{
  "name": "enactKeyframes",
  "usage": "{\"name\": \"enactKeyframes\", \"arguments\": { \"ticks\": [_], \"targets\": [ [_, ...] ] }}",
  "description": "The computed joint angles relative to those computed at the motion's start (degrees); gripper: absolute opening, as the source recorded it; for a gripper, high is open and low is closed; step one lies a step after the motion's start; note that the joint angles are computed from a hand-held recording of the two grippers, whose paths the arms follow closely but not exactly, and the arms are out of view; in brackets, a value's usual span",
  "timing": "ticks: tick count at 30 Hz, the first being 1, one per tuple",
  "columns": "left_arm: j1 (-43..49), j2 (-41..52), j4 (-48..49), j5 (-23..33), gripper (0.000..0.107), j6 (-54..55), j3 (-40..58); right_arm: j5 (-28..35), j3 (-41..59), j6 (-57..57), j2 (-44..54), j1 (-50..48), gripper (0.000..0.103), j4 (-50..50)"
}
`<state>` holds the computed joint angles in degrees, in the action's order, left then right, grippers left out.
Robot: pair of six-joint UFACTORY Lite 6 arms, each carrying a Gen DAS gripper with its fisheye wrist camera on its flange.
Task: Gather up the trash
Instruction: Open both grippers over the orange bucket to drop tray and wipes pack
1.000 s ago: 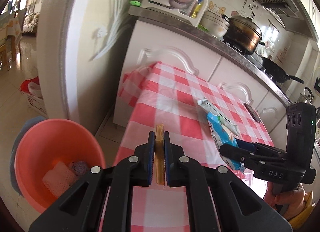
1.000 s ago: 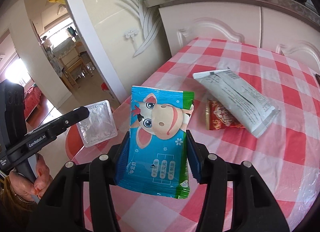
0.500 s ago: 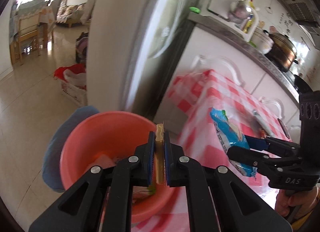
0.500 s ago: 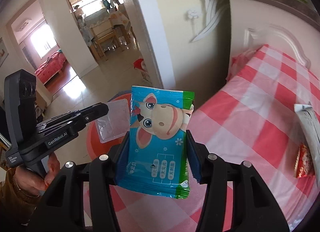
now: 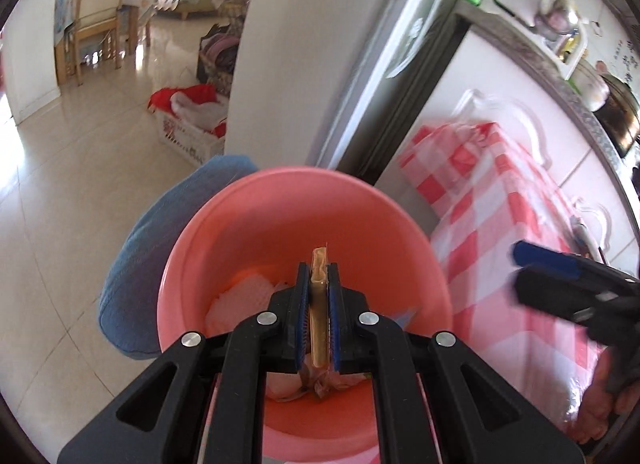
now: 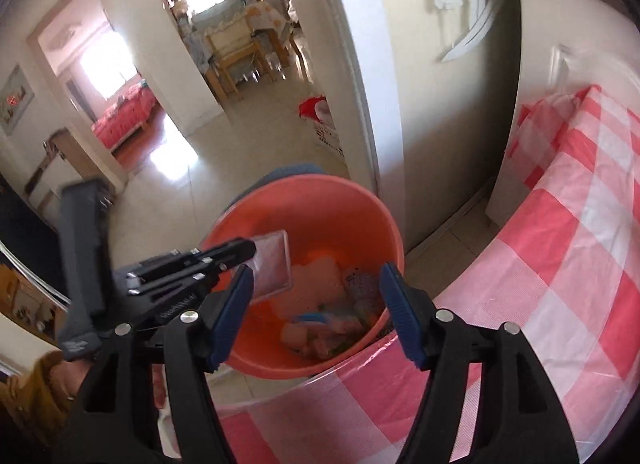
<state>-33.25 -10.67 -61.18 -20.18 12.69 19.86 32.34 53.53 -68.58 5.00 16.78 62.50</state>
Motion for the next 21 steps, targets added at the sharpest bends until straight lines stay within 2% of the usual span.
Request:
{"name": "enactKeyframes", "arguments": {
  "ticks": [2,3,4,6,7,11,14,18,21],
  "targets": [
    [1.2,1.2,3.5,0.6,0.010,-3.4,0.2,1.6,-1.3,-1.7,-1.9,-2.3,0.078,2.8],
    [1.6,1.4,3.6,0.9,0.015,-3.3,0.4,2.8,-1.7,-2.4,-2.6,-3.6,0.078,3.7],
    [1.7,1.3,3.6,1.0,0.035,-3.2,0.3,4.3,-2.1,-2.8,-3.4,-5.1,0.081,4.4],
    [0.3,-0.6,0.6,-0.6,0.063,-1.5,-0.3,7.8,-3.4,-4.4,-5.1,-8.7,0.086,7.0],
    [-0.9,-1.4,-1.4,-1.6,0.069,0.0,-0.3,9.7,-4.1,-5.6,-5.7,-10.7,0.088,8.1],
    [-7.0,-3.7,-13.5,-6.1,0.079,12.4,2.3,18.0,-5.3,-9.1,-7.0,-19.4,0.095,11.6],
    [-9.5,-5.7,-17.9,-7.0,0.082,17.4,4.5,23.9,-6.7,-11.8,-9.6,-25.6,0.099,13.4],
    [-14.9,-7.5,-21.5,-11.2,0.091,21.2,8.1,30.8,-7.3,-14.5,-13.3,-32.7,0.099,14.8],
    [-18.6,-7.1,-23.4,-13.3,0.094,24.3,12.3,36.4,-5.6,-14.9,-15.5,-40.2,0.099,13.6]
  ]
}}
